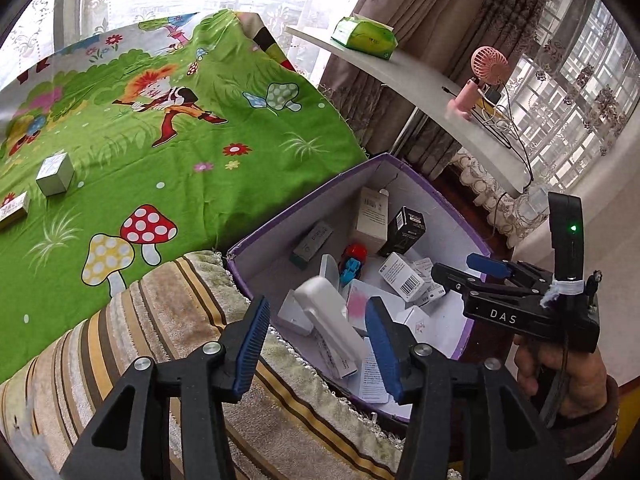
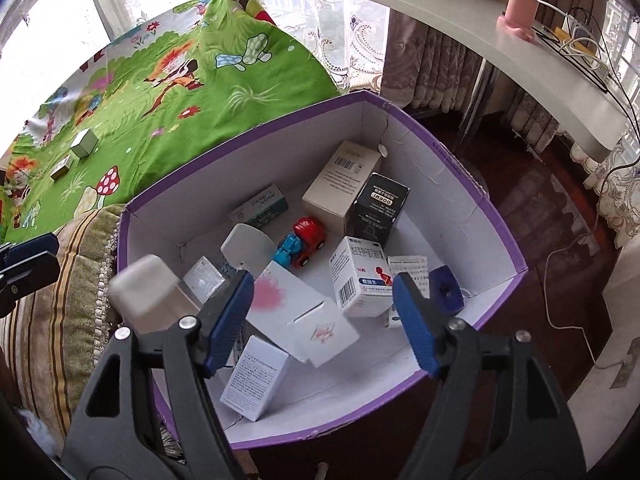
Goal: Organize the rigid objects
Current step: 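Carry the white holder and cube box into the storage box and release both, then move both grippers back over the last two boxes on the bed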
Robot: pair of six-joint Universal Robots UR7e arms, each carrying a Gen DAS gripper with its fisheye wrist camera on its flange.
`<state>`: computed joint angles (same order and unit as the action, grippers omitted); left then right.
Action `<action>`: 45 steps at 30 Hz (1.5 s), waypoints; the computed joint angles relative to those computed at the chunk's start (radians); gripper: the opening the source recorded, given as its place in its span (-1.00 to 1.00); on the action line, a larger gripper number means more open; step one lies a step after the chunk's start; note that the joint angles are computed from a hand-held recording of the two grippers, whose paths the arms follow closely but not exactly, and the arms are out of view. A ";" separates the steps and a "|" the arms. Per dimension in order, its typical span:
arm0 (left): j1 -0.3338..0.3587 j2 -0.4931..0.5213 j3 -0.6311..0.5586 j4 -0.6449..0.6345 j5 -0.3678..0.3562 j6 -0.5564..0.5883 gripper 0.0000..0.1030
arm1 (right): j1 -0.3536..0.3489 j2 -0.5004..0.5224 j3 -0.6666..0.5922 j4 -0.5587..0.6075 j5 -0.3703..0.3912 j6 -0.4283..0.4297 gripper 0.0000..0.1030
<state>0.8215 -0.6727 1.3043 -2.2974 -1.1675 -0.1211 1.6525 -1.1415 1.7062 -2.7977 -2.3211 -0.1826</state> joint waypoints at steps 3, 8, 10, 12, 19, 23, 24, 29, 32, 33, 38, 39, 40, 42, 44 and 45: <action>0.003 0.000 -0.002 0.003 -0.002 -0.008 0.00 | 0.001 0.002 -0.005 0.003 0.000 -0.004 0.45; 0.008 -0.004 0.000 0.000 -0.007 -0.022 0.00 | 0.005 0.006 -0.010 0.011 0.004 -0.004 0.45; 0.010 -0.006 0.001 -0.001 -0.007 -0.029 0.00 | 0.007 0.009 -0.013 0.015 0.006 -0.002 0.45; 0.012 -0.007 0.000 -0.002 -0.007 -0.032 0.00 | 0.009 0.011 -0.015 0.018 0.009 0.000 0.45; 0.019 -0.018 0.005 -0.020 0.014 -0.043 0.00 | 0.026 0.026 -0.029 0.023 0.022 -0.012 0.45; 0.031 -0.029 0.004 -0.029 0.034 -0.057 0.01 | 0.037 0.045 -0.046 0.036 0.029 -0.017 0.45; 0.035 -0.032 0.002 -0.031 0.038 -0.059 0.01 | 0.041 0.052 -0.051 0.038 0.031 -0.019 0.45; 0.059 -0.044 -0.011 -0.040 0.078 -0.068 0.01 | 0.063 0.096 -0.094 0.054 0.039 -0.032 0.45; 0.075 -0.052 -0.021 -0.043 0.108 -0.076 0.09 | 0.079 0.131 -0.128 0.062 0.041 -0.046 0.46; 0.080 -0.053 -0.026 -0.041 0.120 -0.075 0.09 | 0.084 0.142 -0.139 0.064 0.045 -0.048 0.47; 0.106 -0.053 -0.066 -0.014 0.182 -0.062 0.12 | 0.107 0.206 -0.213 0.083 0.067 -0.058 0.51; 0.110 -0.052 -0.074 -0.008 0.196 -0.057 0.12 | 0.112 0.221 -0.230 0.082 0.070 -0.063 0.51; 0.116 -0.051 -0.084 -0.004 0.209 -0.053 0.14 | 0.117 0.237 -0.249 0.083 0.071 -0.066 0.53; 0.127 -0.049 -0.101 -0.001 0.229 -0.044 0.17 | 0.126 0.269 -0.291 0.093 0.079 -0.073 0.54; 0.138 -0.045 -0.122 0.006 0.248 -0.039 0.21 | 0.136 0.303 -0.334 0.102 0.086 -0.082 0.55; 0.144 -0.042 -0.134 0.011 0.256 -0.036 0.22 | 0.140 0.320 -0.357 0.107 0.089 -0.088 0.55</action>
<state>0.9658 -0.7145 1.1708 -2.2862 -0.9120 -0.1569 1.7928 -0.8219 1.3494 -2.6906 -2.2322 -0.2707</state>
